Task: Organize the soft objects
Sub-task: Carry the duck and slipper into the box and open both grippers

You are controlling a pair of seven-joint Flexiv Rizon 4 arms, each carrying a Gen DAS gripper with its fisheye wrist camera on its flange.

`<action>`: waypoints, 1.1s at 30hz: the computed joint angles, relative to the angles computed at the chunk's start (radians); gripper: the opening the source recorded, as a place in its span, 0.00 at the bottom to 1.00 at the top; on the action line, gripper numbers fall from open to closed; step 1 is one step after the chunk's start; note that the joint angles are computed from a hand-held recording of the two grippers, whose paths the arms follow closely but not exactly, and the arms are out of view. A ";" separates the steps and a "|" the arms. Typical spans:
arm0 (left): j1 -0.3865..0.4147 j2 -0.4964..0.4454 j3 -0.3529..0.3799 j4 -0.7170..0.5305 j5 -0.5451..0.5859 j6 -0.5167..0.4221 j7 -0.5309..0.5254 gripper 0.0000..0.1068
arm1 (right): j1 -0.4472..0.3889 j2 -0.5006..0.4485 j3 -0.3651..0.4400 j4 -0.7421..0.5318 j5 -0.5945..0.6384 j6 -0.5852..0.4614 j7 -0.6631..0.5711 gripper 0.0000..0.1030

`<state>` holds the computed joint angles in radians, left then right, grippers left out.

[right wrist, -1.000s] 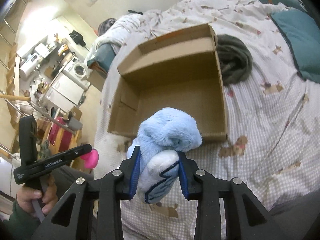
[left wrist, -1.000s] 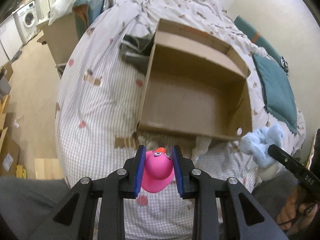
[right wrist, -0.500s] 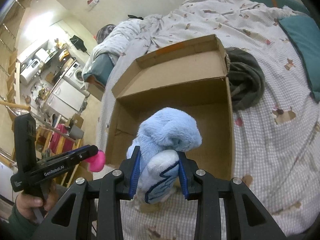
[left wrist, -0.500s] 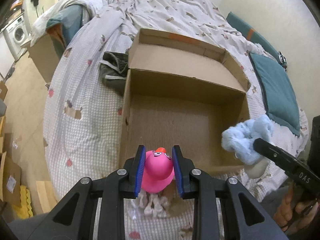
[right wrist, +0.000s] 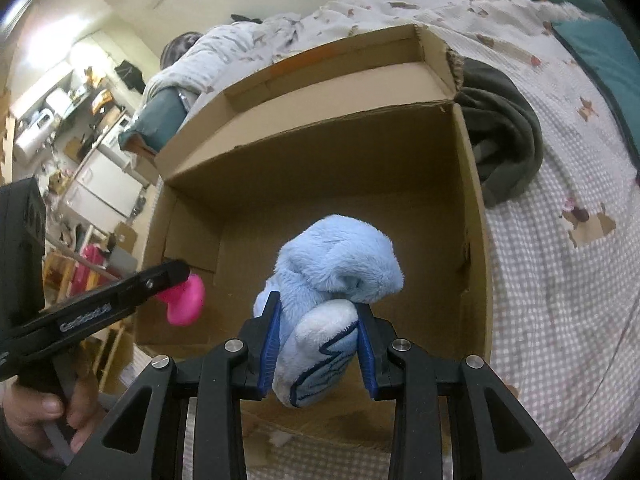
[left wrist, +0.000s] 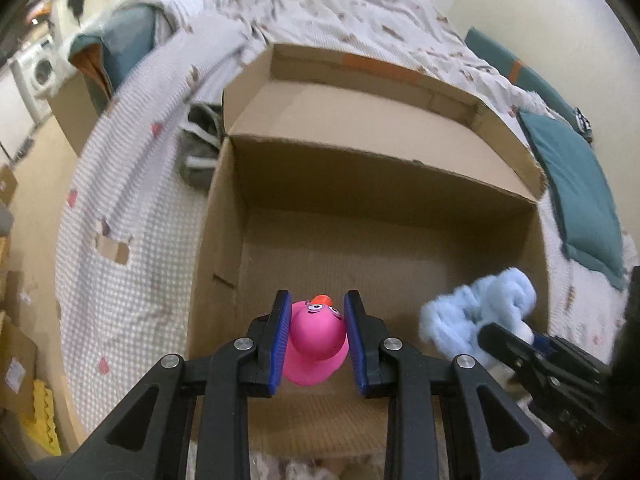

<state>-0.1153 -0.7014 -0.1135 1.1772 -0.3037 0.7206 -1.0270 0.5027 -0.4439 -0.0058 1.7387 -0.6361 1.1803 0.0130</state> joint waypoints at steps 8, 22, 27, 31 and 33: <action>-0.008 0.001 0.006 0.031 0.024 0.028 0.028 0.23 | -0.019 -0.059 0.048 -0.086 0.089 -0.076 -0.128 0.35; -0.006 0.005 -0.001 0.062 0.015 0.047 0.074 0.23 | 0.003 -0.072 0.023 -0.108 0.146 -0.087 -0.163 0.35; -0.008 0.004 0.004 0.061 0.019 0.038 0.060 0.23 | 0.011 -0.058 0.009 -0.083 0.112 -0.069 -0.128 0.40; -0.004 0.009 0.000 0.072 0.015 0.057 0.065 0.23 | 0.013 -0.055 0.003 -0.077 0.085 -0.065 -0.115 0.42; -0.004 0.008 0.002 0.072 0.016 0.055 0.064 0.23 | 0.013 -0.053 -0.002 -0.070 0.074 -0.049 -0.100 0.49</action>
<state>-0.1198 -0.6931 -0.1119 1.2487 -0.2874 0.7752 -0.9632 0.5159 -0.4972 -0.0080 1.6683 -0.5621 1.1312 -0.0872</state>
